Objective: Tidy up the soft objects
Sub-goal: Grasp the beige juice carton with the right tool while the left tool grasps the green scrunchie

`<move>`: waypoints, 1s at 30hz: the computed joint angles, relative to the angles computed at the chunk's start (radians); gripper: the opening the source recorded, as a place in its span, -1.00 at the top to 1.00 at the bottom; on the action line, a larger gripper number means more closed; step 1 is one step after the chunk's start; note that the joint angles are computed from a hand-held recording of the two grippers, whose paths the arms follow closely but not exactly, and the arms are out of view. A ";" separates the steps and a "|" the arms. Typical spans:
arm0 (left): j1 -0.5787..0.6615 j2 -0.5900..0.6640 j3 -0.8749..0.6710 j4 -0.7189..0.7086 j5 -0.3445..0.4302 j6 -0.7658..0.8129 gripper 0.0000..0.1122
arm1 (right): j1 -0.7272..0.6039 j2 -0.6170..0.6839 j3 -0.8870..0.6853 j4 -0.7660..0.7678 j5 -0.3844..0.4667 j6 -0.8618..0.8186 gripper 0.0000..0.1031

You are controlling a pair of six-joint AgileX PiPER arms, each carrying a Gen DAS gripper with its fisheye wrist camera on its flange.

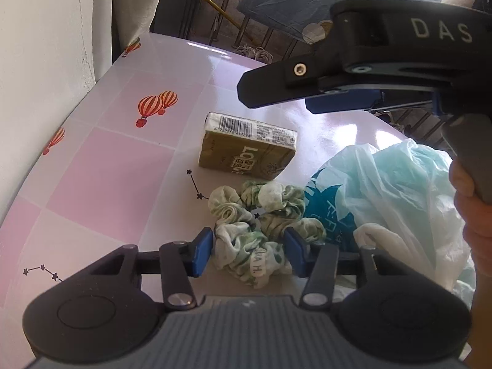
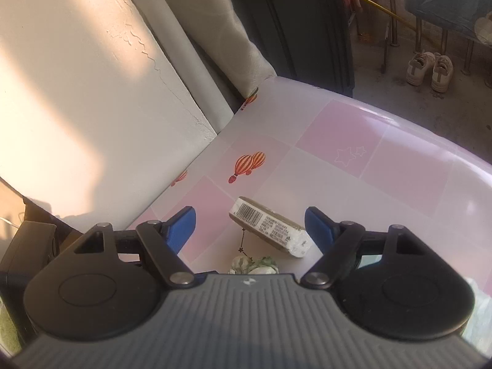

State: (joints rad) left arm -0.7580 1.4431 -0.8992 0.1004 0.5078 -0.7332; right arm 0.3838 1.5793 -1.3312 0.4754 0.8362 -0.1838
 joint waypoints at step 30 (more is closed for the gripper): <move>0.012 -0.409 0.104 0.026 0.127 -0.132 0.73 | -0.175 -0.318 0.177 0.171 0.061 0.029 0.51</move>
State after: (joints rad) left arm -0.7465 1.0339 -0.7949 0.1266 0.6343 -0.8657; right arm 0.2084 1.2616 -1.1541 0.6463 0.8967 -0.1552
